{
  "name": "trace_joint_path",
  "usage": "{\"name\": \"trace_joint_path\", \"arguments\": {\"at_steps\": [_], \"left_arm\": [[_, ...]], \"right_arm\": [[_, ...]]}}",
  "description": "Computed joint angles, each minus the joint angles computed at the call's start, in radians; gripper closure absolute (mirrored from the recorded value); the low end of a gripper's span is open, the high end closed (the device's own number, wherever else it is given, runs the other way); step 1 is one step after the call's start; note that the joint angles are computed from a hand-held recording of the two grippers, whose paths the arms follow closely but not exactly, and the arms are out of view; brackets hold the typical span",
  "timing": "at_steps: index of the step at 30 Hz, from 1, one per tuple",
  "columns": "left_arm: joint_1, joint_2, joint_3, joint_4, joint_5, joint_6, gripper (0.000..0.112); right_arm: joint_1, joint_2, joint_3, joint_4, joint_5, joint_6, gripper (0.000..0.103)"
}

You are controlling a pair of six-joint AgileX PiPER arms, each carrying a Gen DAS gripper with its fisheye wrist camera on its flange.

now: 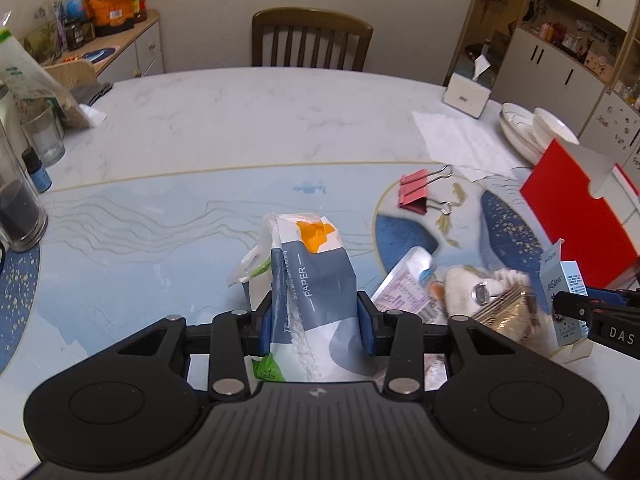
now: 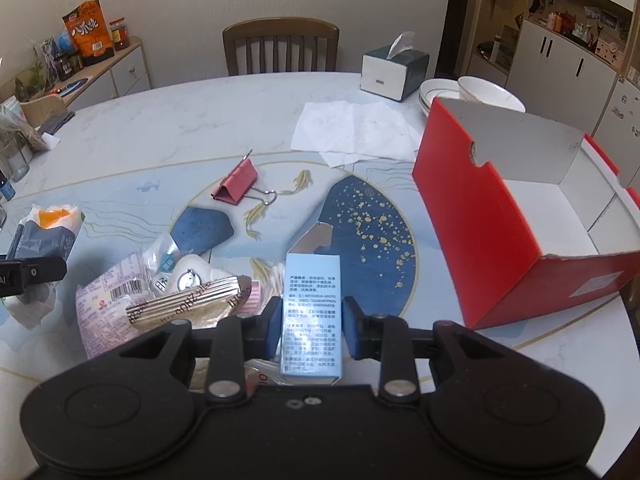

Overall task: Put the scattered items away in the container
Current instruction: 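Carry both held items over the red shoebox with both tools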

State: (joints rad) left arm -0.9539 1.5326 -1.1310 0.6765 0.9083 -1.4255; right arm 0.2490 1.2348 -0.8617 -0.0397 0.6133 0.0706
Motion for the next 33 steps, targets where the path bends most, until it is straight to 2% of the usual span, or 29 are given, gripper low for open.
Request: {"name": "trace_joint_path", "arguments": {"at_steps": [9,14,21,24,28,33], "left_arm": [[-0.052,-0.002,-0.043,0.030,0.023,0.017,0.074],[-0.085,0.027,-0.098,0.041,0.045,0.036,0.074],[-0.133,0.102,-0.239,0.028,0.086,0.094,0.074],[-0.156,0.162,-0.338,0.025,0.123,0.112,0.074],[-0.174,0.267,-0.510,0.006,0.181,0.150,0.074],[-0.190,0.435,-0.798,-0.011,0.275,0.225,0.074]], "right_arm": [[-0.024,-0.057,-0.027,0.002,0.071,-0.012,0.073],[-0.082,-0.081,-0.039,0.072,0.096,-0.101,0.073],[-0.251,-0.083,-0.089,0.252,0.155,-0.369,0.073],[-0.368,-0.064,-0.127,0.380,0.197,-0.546,0.073],[-0.532,-0.006,-0.200,0.534,0.282,-0.759,0.073],[-0.686,0.089,-0.307,0.648,0.363,-0.951,0.073]]}}
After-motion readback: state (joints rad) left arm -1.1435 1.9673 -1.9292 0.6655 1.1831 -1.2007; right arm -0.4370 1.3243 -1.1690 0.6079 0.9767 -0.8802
